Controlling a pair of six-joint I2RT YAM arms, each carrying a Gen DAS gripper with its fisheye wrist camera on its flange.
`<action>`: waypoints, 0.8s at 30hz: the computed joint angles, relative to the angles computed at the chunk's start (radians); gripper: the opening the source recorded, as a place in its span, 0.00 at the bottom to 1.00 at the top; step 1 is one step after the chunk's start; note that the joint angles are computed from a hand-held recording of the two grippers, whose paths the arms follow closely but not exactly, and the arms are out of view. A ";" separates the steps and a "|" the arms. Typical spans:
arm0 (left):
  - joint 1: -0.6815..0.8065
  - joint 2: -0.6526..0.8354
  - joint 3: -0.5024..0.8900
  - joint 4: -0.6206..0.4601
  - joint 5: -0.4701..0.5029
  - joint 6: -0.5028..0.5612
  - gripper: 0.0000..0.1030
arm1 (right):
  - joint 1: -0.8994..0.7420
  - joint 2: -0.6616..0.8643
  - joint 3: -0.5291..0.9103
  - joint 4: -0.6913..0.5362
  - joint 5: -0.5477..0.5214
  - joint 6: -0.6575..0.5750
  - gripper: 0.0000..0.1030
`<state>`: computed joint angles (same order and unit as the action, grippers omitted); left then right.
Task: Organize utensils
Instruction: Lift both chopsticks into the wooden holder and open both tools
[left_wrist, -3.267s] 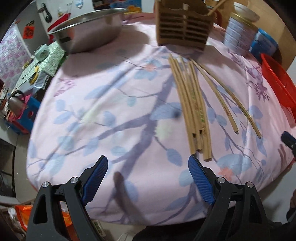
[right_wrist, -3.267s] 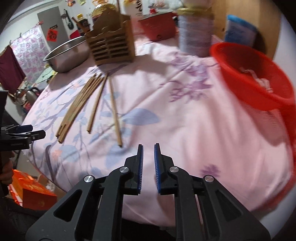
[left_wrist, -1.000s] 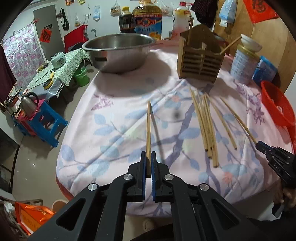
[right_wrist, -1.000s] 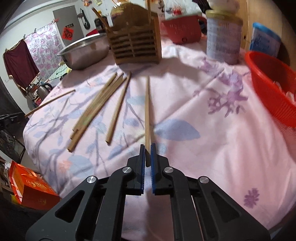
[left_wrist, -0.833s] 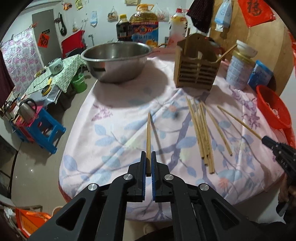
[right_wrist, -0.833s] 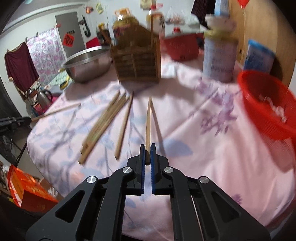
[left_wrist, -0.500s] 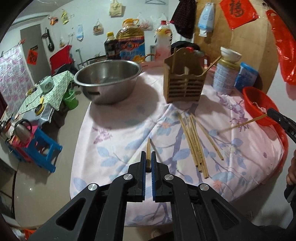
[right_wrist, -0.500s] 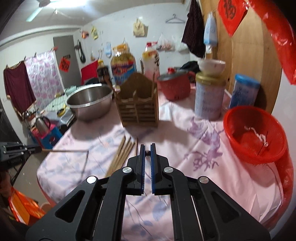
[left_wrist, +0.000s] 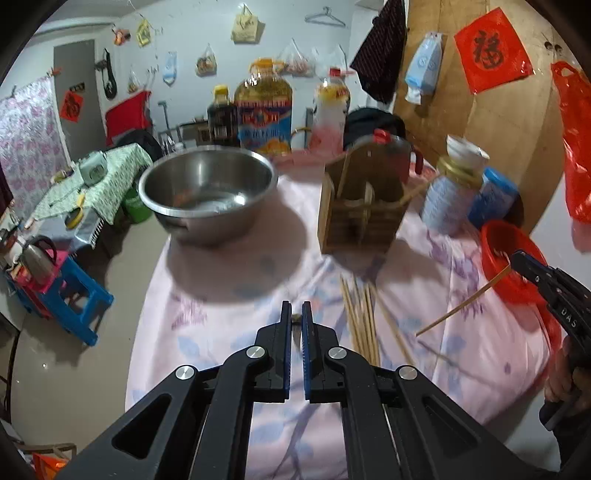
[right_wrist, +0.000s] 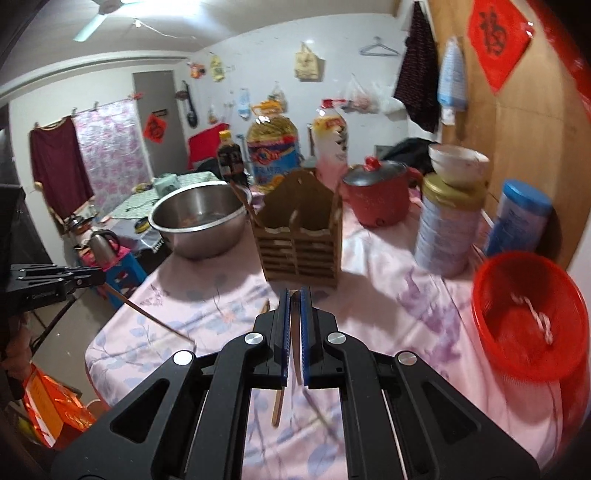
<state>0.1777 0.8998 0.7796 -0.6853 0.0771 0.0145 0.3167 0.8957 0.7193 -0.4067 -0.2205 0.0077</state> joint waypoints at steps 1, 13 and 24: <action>-0.045 0.026 0.029 0.017 -0.041 -0.038 0.05 | -0.025 0.026 0.018 0.012 -0.036 -0.019 0.06; -0.186 0.344 0.450 0.015 -0.116 -0.162 0.05 | -0.181 0.331 0.329 0.065 -0.318 -0.066 0.06; -0.215 0.662 0.848 0.048 -0.032 -0.043 0.05 | -0.087 0.504 0.567 0.152 -0.143 0.045 0.06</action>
